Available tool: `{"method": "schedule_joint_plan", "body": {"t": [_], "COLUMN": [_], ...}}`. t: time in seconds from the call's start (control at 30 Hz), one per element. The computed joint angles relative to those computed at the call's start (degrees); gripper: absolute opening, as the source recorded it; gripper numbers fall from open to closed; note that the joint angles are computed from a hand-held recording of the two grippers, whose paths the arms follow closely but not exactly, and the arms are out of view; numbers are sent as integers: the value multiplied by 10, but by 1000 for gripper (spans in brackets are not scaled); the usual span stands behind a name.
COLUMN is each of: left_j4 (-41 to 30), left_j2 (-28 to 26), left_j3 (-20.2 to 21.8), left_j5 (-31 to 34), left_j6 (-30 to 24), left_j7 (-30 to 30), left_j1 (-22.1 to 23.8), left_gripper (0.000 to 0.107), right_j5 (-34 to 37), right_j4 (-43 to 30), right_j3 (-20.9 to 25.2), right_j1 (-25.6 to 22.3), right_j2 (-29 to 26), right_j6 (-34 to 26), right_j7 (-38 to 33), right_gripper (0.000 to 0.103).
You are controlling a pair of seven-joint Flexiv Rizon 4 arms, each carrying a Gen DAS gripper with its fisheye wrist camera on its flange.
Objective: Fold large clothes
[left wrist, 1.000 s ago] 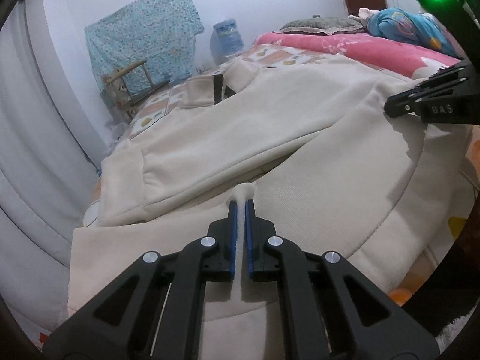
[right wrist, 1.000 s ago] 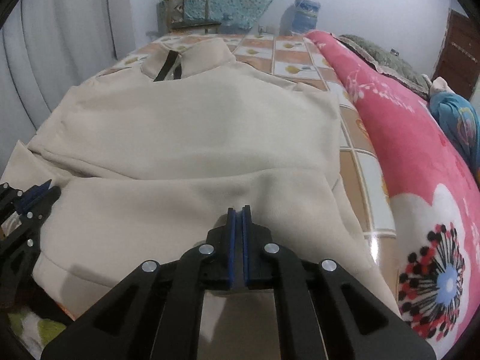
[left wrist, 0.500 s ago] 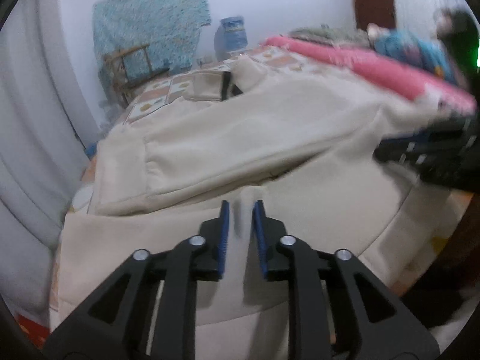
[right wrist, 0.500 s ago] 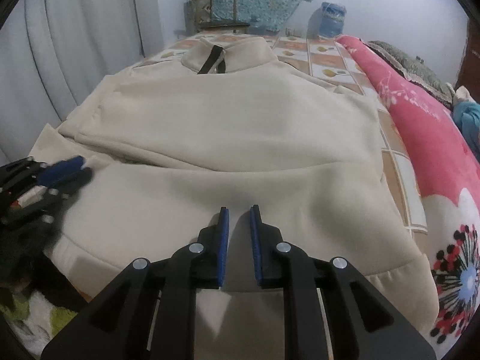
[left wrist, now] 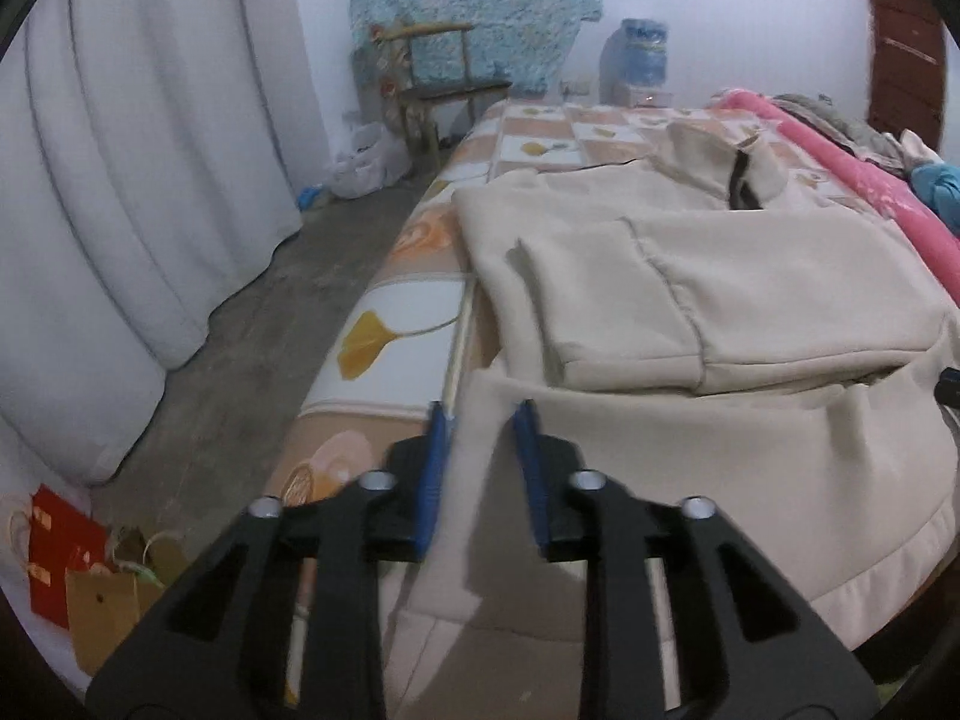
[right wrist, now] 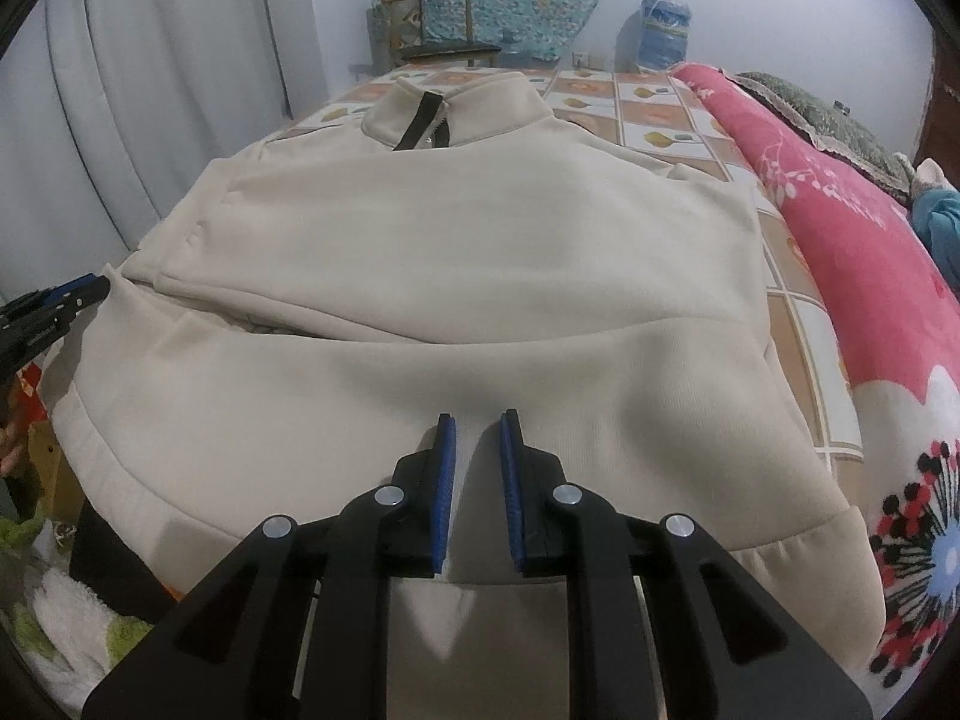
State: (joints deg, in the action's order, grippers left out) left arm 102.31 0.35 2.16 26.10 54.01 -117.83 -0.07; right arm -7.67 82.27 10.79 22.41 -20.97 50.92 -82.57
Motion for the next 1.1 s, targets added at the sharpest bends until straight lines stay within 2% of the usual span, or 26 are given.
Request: {"method": "schedule_joint_plan", "body": {"t": [0.1, 0.2, 0.23, 0.37, 0.4, 0.53, 0.6, 0.67, 0.77, 0.83, 0.87, 0.9, 0.93, 0.97, 1.03, 1.1], "left_j4": [-7, -14, -15, 4, 4, -12, -16, -19, 3, 39, 55, 78, 89, 87, 72, 68], "left_j2": [7, 36, 37, 11, 4, 1, 14, 30, 48, 47, 44, 32, 25, 16, 3, 0], "left_j3": [-6, -17, -18, -4, -5, -9, -9, -14, -8, 3, 4, 9, 1, -8, -19, -19], "left_j5": [57, 134, 139, 69, 69, 126, 143, 173, 130, 24, -31, -120, -171, -188, -162, -143], "left_j6": [6, 8, 9, 25, 15, -21, -27, -33, 29, 109, 133, 160, 162, 143, 106, 108], "left_j7": [-15, -79, -91, -66, -62, -90, -114, -146, -128, -47, -1, 70, 112, 130, 118, 109], "left_j1": [-6, -8, -3, 13, 13, -2, -5, -6, -2, -10, -16, -35, -37, -38, -36, -36], "left_gripper": [4, 4, 4, 4, 5, 9, 15, 16, 16, 17, 17, 17, 17, 18, 18, 18], "right_j5": [6, 5, 6, 9, 9, 4, 3, 1, 0, -2, -5, -7, -10, -12, -23, -54], "right_j4": [-2, -6, -6, -5, -5, -4, -1, 4, 6, 5, 4, 4, 5, 4, 9, 24], "right_j3": [2, 1, 2, 1, 2, -1, -1, -2, -2, -3, -3, -4, -5, -6, -11, -24], "right_j1": [-2, -1, -2, -2, -3, -1, 0, 0, 1, 1, 2, 3, 5, 5, 9, 15], "right_j2": [-1, -2, -2, -2, -1, -1, -1, 1, 1, 0, 0, 0, 1, 1, 5, 12], "right_j6": [-2, -6, -6, -4, -3, -3, 2, 8, 12, 9, 8, 8, 7, 5, 13, 40], "right_j7": [-3, -5, -6, -4, -6, -4, -1, 5, 11, 14, 17, 20, 25, 28, 39, 60], "right_gripper": [15, 14, 14, 15, 14, 14, 14, 15, 15, 15, 15, 15, 15, 15, 15, 15]}}
